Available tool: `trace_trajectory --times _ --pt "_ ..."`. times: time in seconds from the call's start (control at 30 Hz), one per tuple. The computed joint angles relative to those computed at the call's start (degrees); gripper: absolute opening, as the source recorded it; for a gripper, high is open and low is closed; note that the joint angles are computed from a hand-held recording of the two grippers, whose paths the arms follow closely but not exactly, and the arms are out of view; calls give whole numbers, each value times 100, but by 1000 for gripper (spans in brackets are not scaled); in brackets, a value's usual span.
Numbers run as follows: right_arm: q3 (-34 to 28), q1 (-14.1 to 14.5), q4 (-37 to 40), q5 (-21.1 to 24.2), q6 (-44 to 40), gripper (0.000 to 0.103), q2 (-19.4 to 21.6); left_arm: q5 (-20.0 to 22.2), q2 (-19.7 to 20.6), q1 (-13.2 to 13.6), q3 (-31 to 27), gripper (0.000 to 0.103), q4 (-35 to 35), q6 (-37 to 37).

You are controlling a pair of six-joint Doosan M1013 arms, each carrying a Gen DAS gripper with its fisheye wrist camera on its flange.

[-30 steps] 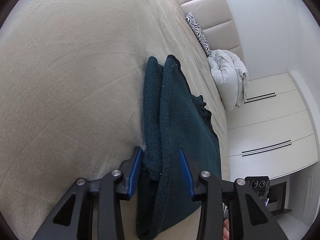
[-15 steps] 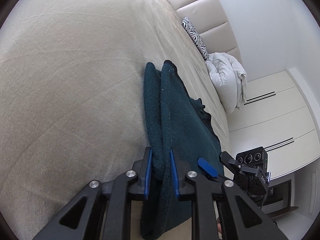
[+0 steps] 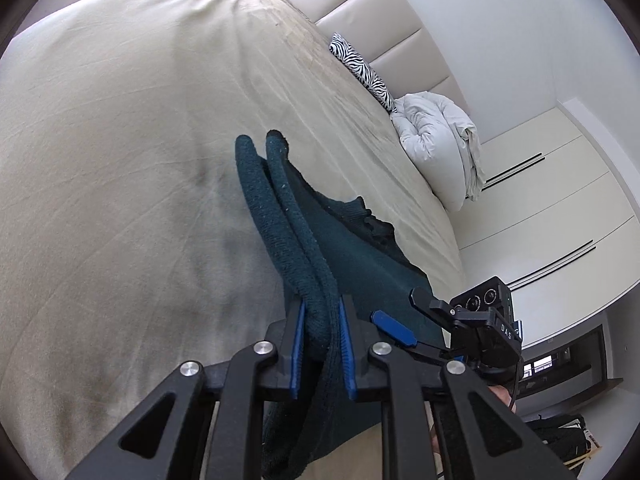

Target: Fold small clothes

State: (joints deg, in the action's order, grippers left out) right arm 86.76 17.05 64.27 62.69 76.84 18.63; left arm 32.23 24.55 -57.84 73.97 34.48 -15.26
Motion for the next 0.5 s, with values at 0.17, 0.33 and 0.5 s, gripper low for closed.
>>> trace_trajectory --times 0.17,0.33,0.5 --pt "144 -403 757 389 -30 57 60 486 552 -18 -1106 17 -705 1348" --pt "118 -686 1282 954 -101 63 272 737 1308 -14 -2267 17 -1561 2297" --pt "95 -1046 1456 1172 -125 64 401 1144 1979 -77 -3238 17 -2007 2987"
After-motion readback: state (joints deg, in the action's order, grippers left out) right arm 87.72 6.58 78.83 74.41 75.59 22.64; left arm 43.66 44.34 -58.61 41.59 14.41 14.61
